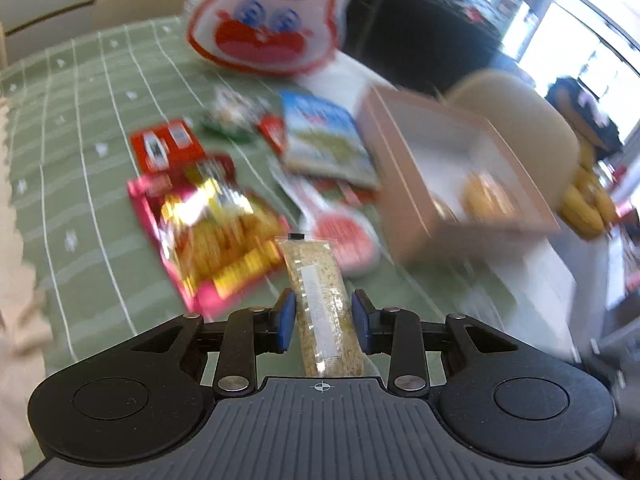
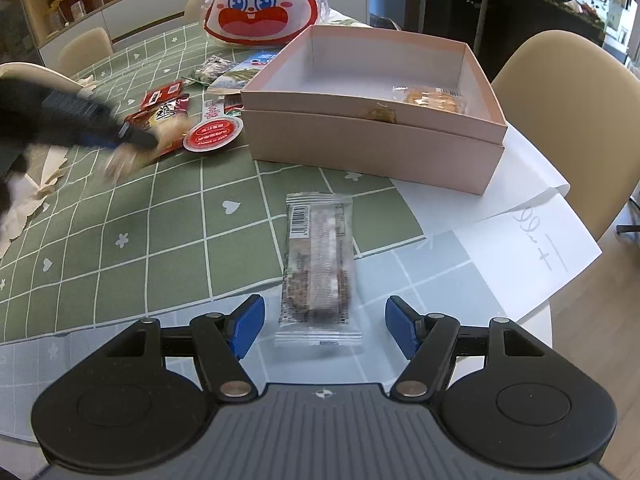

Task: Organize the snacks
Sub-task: 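Grasp the long oat bar with the left gripper while right lifts its bar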

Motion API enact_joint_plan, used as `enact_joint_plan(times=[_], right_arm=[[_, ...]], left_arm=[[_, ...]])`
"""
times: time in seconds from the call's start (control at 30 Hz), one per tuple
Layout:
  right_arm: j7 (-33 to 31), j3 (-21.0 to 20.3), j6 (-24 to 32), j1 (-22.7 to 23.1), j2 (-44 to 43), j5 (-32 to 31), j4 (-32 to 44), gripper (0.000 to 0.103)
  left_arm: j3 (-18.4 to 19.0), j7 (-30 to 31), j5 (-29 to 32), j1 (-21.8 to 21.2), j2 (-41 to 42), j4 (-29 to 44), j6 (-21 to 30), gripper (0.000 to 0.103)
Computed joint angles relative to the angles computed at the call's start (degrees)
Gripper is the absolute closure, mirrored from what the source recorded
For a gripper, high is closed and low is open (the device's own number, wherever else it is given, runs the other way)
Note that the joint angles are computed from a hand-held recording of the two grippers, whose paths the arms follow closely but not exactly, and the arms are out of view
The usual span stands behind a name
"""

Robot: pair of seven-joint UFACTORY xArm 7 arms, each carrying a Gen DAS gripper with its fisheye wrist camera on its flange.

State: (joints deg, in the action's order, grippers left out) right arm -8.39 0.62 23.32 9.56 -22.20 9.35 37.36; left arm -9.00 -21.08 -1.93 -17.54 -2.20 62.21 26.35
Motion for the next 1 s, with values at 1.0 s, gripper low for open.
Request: enact_joint_plan(times=[1.0], right_arm=[[3.4,1.9,-4.5,-1.0,4.0,0.1,2.1,0.014]], left_arm=[[-2.7,-3.8,5.9,-4.2,-1.8,-2.0,7.7,0.068]])
